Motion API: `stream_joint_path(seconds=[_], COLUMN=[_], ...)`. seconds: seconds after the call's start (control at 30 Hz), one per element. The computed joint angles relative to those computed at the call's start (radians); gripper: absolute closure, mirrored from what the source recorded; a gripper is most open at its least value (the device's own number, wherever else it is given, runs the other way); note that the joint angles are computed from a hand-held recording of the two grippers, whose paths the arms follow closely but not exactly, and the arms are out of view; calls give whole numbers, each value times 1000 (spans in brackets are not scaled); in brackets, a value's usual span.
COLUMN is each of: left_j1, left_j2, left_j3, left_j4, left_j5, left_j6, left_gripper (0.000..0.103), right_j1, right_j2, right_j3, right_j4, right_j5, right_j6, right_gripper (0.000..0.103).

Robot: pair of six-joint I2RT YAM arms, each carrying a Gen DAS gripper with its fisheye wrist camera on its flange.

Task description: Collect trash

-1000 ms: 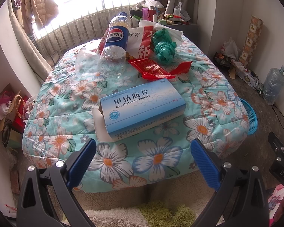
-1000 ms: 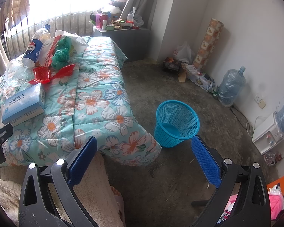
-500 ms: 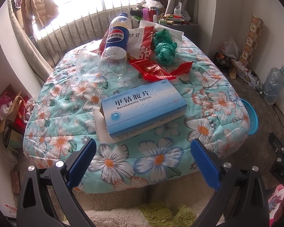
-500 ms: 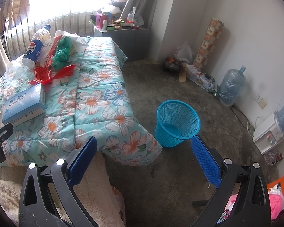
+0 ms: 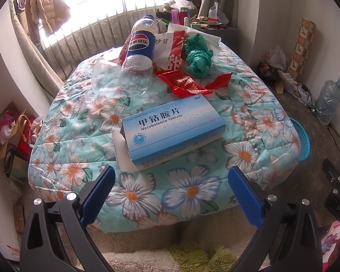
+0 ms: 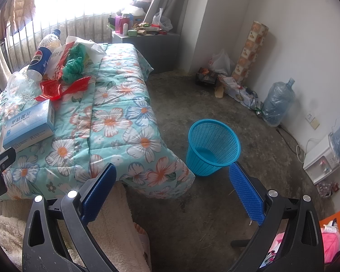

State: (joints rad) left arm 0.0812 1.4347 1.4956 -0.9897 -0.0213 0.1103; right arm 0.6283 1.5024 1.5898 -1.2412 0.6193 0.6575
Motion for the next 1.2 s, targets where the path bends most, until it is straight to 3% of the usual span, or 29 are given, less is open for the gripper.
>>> stream_joint_path(seconds=[0.47,0.6,0.77,1.0,1.2], left_j1=[106,180,289,429,450], left_j2=[38,84,226,370,579], left_j3=[11,53,197,312,602], left_j4=[35,48,-22,2,-94], left_j5=[86,171,357,677,671], left_j6=[95,168,254,269,197], left_gripper=[5,5,5,5,5], right_j1=[-6,-14,-47,-83,-149], right_j2=[43,65,113,207,334], right_j3=[39,52,90,173,316], right_j4=[16,61,170,296,327], right_j5=[-13,-41,-158,-274,-499], right_j6=[-6,-20,-82,-132,-119], right_gripper=[7,7,7,7,10])
